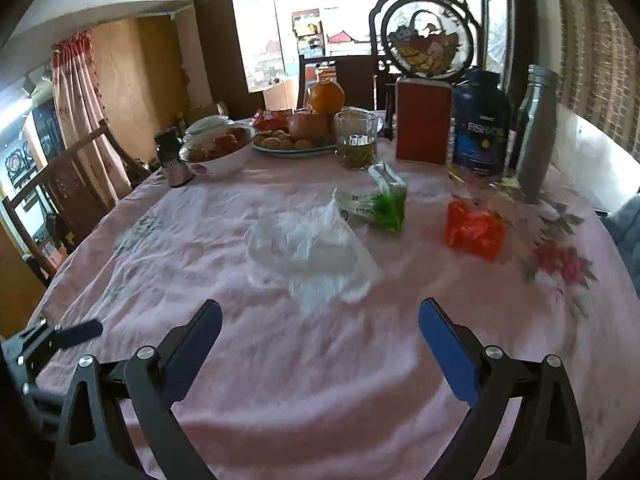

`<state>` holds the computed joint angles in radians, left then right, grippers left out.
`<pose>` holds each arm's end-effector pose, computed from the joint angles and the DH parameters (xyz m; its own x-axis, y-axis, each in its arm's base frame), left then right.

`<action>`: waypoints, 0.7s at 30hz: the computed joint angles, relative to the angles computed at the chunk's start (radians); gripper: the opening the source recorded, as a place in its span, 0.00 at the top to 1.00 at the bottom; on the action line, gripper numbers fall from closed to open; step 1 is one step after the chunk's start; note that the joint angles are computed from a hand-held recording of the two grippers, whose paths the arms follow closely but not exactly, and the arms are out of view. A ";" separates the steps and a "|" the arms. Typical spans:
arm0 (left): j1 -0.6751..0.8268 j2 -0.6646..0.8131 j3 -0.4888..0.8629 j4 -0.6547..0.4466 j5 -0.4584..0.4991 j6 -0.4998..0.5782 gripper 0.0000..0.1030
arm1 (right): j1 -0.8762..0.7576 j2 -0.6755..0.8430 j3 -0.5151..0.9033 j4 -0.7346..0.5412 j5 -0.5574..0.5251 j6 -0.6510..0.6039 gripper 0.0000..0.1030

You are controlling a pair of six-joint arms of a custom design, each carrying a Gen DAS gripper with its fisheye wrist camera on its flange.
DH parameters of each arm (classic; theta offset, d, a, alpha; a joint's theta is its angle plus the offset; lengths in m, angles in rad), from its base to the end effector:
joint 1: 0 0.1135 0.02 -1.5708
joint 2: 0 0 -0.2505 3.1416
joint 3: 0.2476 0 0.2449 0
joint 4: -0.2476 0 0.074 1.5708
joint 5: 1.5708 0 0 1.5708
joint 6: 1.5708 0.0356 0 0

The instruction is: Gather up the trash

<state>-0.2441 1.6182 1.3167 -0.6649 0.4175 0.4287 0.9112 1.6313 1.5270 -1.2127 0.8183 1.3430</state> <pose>0.3235 -0.0954 0.2629 -0.5414 0.5264 -0.6555 0.7362 0.6734 -0.0672 0.2057 0.2229 0.3033 -0.5507 0.3764 -0.7451 0.4812 0.8725 0.0850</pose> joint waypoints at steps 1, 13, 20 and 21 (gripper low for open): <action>-0.001 0.003 -0.001 0.003 -0.008 0.003 0.19 | -0.027 -0.003 -0.003 0.027 -0.023 -0.045 0.07; 0.006 0.060 0.034 -0.027 -0.011 0.025 0.18 | -0.280 0.018 -0.078 0.266 -0.269 -0.306 0.75; -0.023 0.025 0.035 -0.038 -0.028 0.029 0.18 | -0.215 -0.098 -0.171 0.306 -0.231 -0.245 0.99; -0.030 0.023 0.040 -0.040 -0.034 0.027 0.18 | -0.199 -0.121 -0.187 0.307 -0.213 -0.228 0.99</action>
